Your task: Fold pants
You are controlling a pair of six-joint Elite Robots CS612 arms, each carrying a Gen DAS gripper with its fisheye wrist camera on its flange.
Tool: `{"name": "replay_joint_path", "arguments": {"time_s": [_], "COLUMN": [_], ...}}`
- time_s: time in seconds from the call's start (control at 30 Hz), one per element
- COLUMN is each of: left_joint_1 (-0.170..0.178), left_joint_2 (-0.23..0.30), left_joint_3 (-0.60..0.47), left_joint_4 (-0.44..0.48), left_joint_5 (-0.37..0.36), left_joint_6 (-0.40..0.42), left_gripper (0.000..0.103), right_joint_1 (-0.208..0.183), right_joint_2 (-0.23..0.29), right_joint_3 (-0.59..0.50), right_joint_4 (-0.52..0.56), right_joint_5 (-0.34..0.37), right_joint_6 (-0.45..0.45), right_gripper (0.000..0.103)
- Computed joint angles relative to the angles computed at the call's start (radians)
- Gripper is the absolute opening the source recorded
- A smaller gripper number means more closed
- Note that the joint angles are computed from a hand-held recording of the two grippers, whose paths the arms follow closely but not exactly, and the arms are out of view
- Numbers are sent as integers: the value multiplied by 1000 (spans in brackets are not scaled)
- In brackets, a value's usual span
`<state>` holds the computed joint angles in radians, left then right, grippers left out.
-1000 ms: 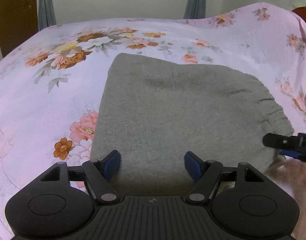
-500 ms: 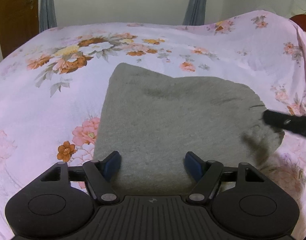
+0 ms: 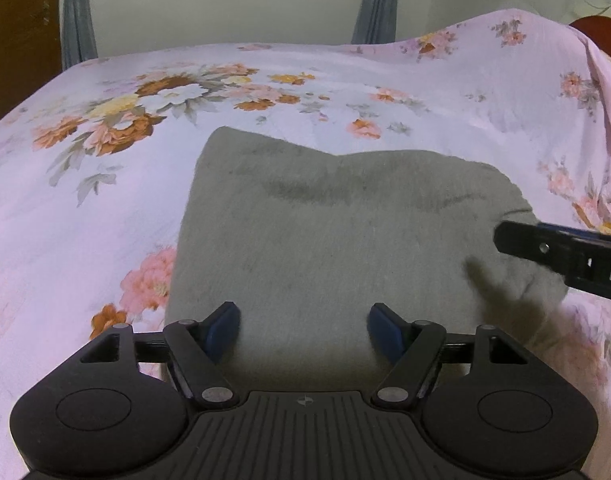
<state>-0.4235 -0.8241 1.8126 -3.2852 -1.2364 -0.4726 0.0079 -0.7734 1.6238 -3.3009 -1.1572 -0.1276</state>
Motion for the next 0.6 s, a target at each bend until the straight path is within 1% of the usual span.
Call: {"name": "replay_joint_path", "arguments": {"time_s": [0.17,0.23,0.4,0.53,0.6], "left_joint_1": [17,21,26,36,39], "left_joint_2": [21,28,43,55,60], "left_joint_3": [-46,-60,-89,-123,-139], "left_joint_4": [28,33,43,60,69], "left_joint_5": [-17,-21,-13,-12,-5], "left_joint_6": [5,9,33,37,43], "left_gripper": [72,72,72,72,72], "right_joint_1": [6,2,1,8,9], "right_joint_2": [31,39,42,58,69], "right_joint_3": [-53,-55,-61,-103,-126], "right_joint_4": [60,55,29,37,38], "right_joint_5": [-11,-4,7,8,13], "right_joint_6": [14,31,30,28,44], "right_gripper": [58,58,56,56,56]}}
